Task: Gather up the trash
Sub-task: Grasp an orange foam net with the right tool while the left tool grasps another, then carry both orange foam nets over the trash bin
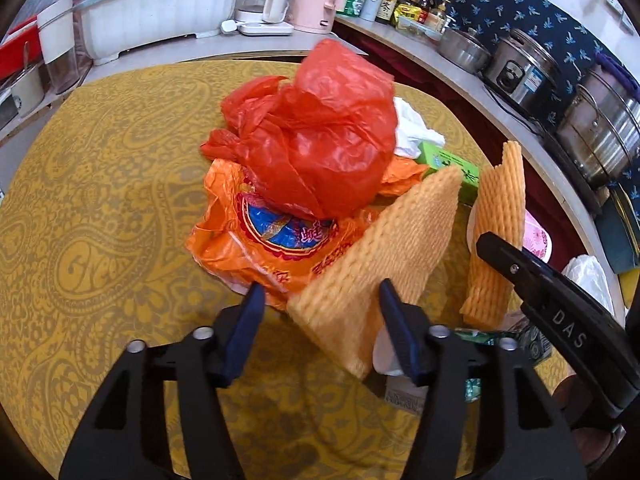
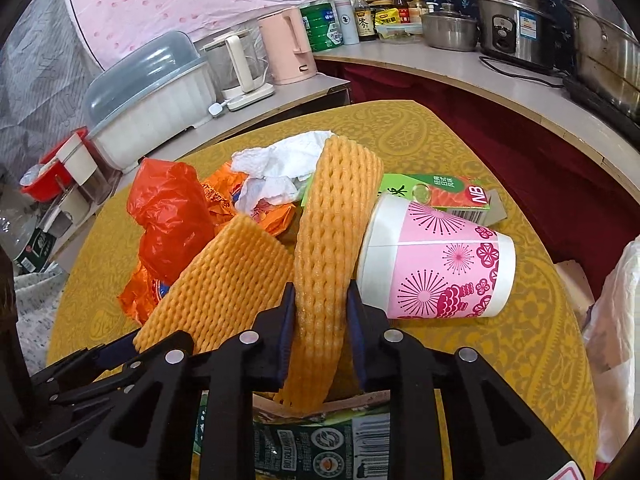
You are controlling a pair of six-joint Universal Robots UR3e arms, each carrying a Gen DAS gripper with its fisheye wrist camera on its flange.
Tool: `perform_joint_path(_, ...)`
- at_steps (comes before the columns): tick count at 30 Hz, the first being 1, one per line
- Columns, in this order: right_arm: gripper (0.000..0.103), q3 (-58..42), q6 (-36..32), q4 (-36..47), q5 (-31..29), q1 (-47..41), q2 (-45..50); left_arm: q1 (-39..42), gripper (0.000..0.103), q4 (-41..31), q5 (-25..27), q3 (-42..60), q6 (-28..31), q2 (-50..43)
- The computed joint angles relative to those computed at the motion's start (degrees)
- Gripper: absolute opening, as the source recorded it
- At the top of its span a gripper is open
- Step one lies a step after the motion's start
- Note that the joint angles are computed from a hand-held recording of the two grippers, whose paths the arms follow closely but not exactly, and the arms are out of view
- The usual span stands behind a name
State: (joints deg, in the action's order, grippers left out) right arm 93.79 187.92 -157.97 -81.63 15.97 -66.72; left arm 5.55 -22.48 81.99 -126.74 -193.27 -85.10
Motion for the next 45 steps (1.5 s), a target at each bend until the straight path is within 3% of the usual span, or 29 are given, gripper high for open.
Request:
perform_joint_path(3,0.023,1.7,0.0,-1.0,0.5,-0.3,-1.3,-1.2,0.028,-0.8,0.2,0.0,0.3,0.7)
perform_joint_path(6,0.023,3.1,0.0,-1.4,0.9,-0.7,-3.1,-2.5,0.018,-1.5,1.2,-0.1,0.2,2.1)
perform_joint_path(21,0.023,14.2,-1.3,-2.1,3.8,-6.3,-20.9,-7.0,0.01,-9.4,5.1,1.4,-2.3,17.0)
perform_joint_path(27,0.023,19.3,-2.8,-0.6,6.4,-11.7,-29.5,-11.8,0.01,-11.0,8.3,6.7,-4.1,17.3)
perform_joint_path(38,0.023,29.3,-9.6,8.6,16.3,-30.8,-48.4,-29.8,0.01,-9.6,17.4,22.8,-8.8,3.1)
perform_joint_path(45,0.023,34.9,-21.8,26.5,29.1,-53.6,-64.4,-39.5,0.01,-10.6,19.8,36.5,-10.4,-10.1)
